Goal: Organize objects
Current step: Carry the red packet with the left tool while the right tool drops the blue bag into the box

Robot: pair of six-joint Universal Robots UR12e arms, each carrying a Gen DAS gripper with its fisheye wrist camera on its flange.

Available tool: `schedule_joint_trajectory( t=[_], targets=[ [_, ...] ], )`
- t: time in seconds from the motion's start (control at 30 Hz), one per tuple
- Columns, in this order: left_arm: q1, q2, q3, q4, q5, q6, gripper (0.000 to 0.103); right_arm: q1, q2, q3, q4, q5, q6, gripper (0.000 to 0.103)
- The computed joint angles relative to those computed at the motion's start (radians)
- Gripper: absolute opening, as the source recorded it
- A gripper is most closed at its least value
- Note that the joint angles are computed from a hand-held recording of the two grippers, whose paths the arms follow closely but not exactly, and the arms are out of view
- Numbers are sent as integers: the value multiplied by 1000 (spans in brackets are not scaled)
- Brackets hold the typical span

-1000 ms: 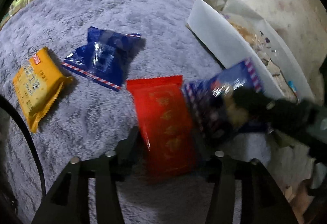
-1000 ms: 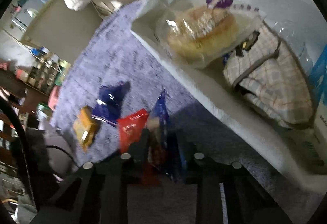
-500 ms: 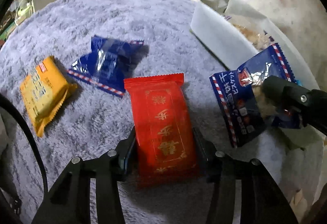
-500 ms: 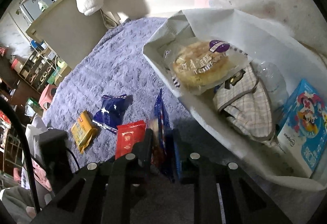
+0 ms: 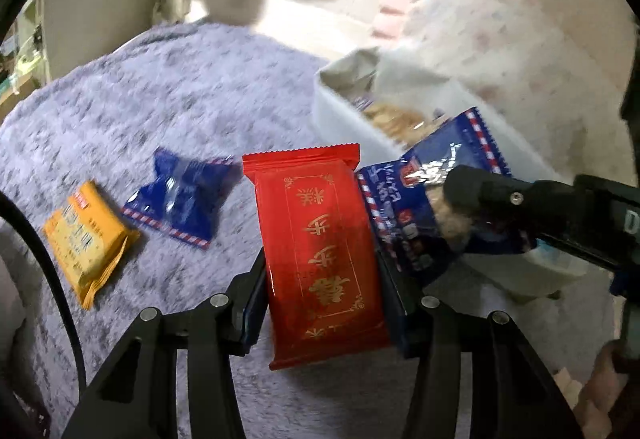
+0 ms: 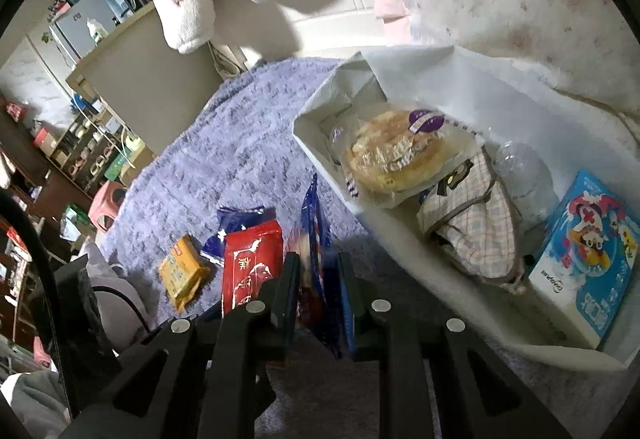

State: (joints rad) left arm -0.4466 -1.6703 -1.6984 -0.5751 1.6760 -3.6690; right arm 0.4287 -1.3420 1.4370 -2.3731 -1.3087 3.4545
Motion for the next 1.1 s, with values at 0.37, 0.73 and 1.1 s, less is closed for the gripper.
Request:
schedule_joint_trajectory(
  t=[0.37,0.73,1.1],
  targets=[
    [-44,-13,37,181,21,151,49,-79,-73,89,-223,115,136,18],
    [-74,-115,256,-34,4,176,49,-156,-104,173,-355,73,288,18],
    [-9,-149,247,-39,-170,-107,51,-156,-79,218,-503,-17,446,33]
  ],
)
